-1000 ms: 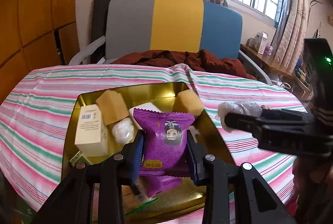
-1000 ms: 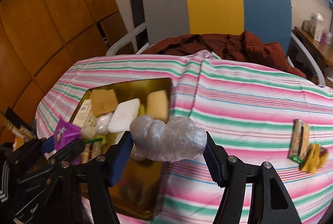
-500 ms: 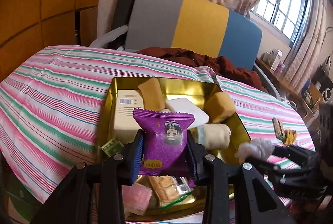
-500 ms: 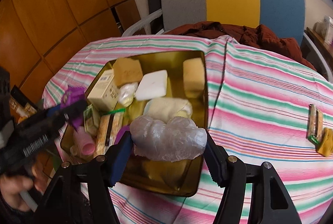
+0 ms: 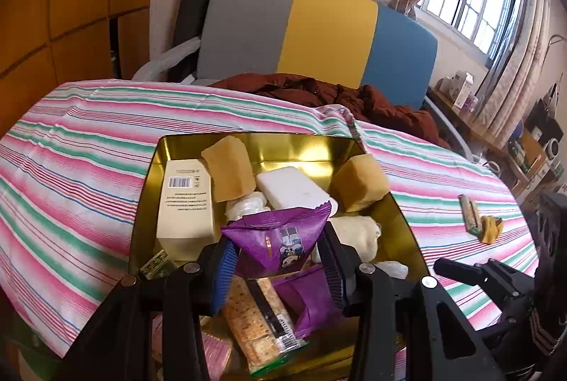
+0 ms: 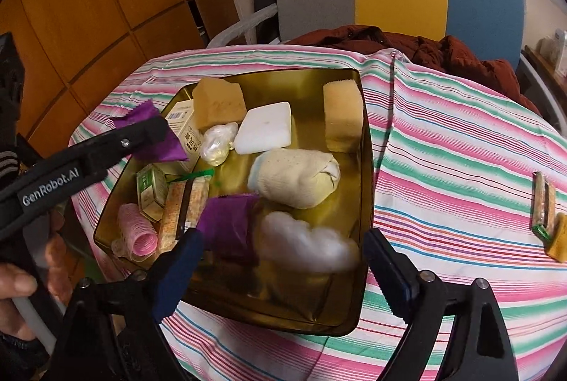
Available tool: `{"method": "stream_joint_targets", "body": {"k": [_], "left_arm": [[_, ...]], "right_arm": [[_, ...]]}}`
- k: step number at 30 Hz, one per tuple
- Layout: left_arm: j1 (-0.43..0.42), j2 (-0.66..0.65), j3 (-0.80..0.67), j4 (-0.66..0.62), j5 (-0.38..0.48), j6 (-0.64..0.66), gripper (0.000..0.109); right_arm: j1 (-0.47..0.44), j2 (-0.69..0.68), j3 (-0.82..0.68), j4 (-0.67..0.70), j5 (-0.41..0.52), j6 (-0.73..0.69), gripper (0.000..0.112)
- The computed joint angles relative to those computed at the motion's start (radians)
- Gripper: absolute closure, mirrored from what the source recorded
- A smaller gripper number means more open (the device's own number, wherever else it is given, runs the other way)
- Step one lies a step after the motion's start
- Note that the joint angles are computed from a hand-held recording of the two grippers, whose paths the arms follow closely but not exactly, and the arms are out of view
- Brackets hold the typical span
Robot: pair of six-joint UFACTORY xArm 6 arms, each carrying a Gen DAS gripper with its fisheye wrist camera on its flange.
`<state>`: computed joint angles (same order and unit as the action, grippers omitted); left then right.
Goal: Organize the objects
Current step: 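Lower the purple packet and plastic bag into the tray and open both tools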
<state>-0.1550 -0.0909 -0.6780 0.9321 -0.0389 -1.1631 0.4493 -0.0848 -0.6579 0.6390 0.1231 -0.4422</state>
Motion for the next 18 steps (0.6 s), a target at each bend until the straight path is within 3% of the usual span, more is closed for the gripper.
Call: {"method": "stream_joint_targets", "body": {"k": [7, 18], "left_arm": [[-0.013, -0.038, 0.003, 0.190, 0.074, -0.190, 0.062], [-0.041, -0.107, 0.030, 0.311, 0.096, -0.287, 0.060]], "right_arm": [[0.001, -0.002, 0.026, -0.123, -0.044, 0.122, 0.017], [-0.041, -0.053, 0.081, -0.490, -0.105, 0.457, 0.010]]}}
